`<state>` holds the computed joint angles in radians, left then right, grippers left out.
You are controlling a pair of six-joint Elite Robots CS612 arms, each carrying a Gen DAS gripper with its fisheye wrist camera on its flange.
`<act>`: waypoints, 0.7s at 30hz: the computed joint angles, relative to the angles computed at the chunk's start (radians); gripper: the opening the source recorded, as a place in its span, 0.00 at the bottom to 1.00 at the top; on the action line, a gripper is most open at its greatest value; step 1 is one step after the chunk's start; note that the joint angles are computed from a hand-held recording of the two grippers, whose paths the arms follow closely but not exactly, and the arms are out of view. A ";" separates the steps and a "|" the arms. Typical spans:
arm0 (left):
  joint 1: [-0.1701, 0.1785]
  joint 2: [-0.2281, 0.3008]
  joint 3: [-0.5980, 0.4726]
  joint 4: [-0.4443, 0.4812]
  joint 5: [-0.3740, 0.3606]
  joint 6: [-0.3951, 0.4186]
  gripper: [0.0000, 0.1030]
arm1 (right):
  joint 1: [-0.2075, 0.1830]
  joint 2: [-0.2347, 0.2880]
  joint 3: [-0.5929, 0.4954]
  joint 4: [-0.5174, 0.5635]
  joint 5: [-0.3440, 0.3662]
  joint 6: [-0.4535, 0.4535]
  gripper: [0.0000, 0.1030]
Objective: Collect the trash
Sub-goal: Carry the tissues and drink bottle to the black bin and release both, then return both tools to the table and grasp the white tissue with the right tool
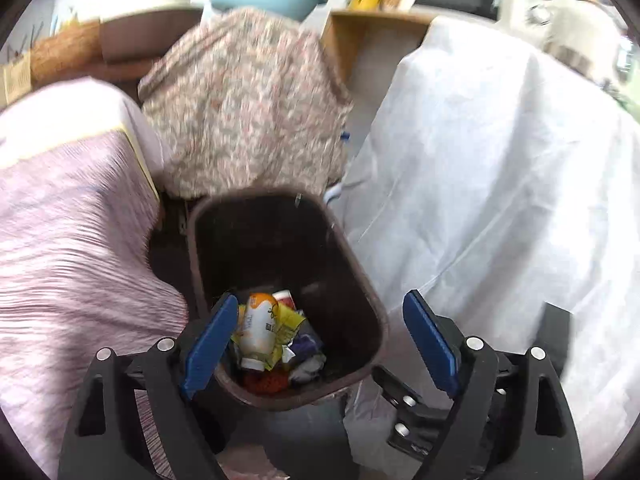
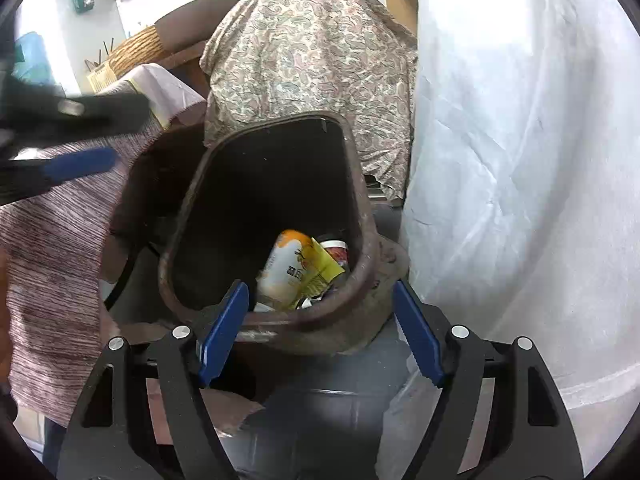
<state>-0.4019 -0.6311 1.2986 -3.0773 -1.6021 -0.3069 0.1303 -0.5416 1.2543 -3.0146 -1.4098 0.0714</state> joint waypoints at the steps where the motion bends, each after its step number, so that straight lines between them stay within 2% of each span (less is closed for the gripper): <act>1: -0.004 -0.011 0.016 -0.020 0.009 0.003 0.83 | 0.002 -0.001 -0.001 -0.003 -0.001 -0.003 0.72; 5: -0.011 -0.066 0.102 -0.127 0.044 -0.003 0.86 | 0.004 -0.010 0.002 -0.026 0.009 0.002 0.73; 11: -0.007 -0.136 0.217 -0.218 0.120 -0.018 0.87 | 0.011 -0.018 -0.012 -0.033 0.047 -0.004 0.76; 16: -0.003 -0.183 0.300 -0.262 0.227 -0.020 0.87 | 0.028 -0.027 -0.021 -0.062 0.094 -0.027 0.76; 21: 0.008 -0.224 0.373 -0.279 0.325 -0.030 0.89 | 0.053 -0.039 -0.043 -0.070 0.166 -0.106 0.76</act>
<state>-0.3937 -0.8552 1.6713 -3.3568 -1.2767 -0.3365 0.1832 -0.5809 1.2113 -3.0841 -1.2439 -0.0348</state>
